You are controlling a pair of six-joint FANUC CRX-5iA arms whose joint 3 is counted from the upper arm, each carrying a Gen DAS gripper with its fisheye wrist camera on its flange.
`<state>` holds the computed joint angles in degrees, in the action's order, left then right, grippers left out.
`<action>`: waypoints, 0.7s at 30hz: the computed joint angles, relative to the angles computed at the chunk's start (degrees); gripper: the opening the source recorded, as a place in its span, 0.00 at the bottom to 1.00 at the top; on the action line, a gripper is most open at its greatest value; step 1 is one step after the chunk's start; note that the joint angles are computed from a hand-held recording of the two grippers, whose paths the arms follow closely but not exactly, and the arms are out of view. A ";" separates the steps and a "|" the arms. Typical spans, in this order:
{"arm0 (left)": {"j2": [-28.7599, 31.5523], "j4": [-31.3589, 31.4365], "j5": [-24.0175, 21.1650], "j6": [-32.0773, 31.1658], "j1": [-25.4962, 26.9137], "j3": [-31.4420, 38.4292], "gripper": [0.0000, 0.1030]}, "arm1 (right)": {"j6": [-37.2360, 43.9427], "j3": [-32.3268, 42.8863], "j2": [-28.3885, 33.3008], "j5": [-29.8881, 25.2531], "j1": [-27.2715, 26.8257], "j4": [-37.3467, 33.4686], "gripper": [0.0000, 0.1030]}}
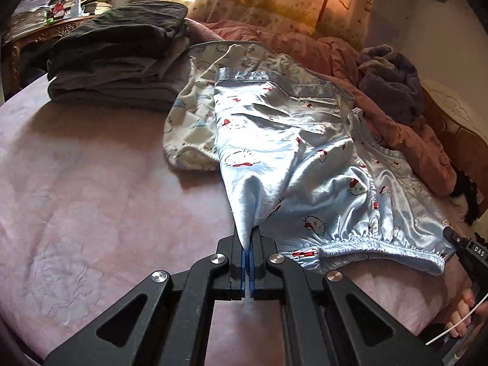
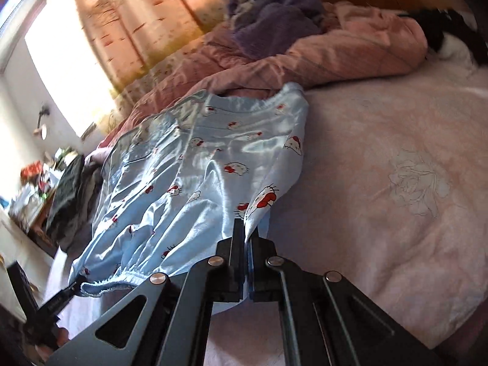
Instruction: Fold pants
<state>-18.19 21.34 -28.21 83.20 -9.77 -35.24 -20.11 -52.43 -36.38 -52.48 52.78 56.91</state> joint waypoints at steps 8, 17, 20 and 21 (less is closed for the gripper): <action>-12.05 -6.93 -5.36 -0.34 1.60 -5.53 0.01 | -8.65 -0.53 0.46 -21.31 23.18 3.78 0.01; -15.55 -19.14 -5.61 6.48 0.27 -4.60 0.06 | -10.39 0.09 2.48 -33.82 33.30 3.09 0.01; -16.66 -22.88 -3.75 9.07 -1.75 -4.92 0.21 | -10.26 0.62 2.69 -35.38 33.59 1.36 0.01; -17.45 -24.79 -3.10 10.57 -2.76 -4.95 0.31 | -10.01 0.20 1.41 -35.12 33.64 1.17 0.02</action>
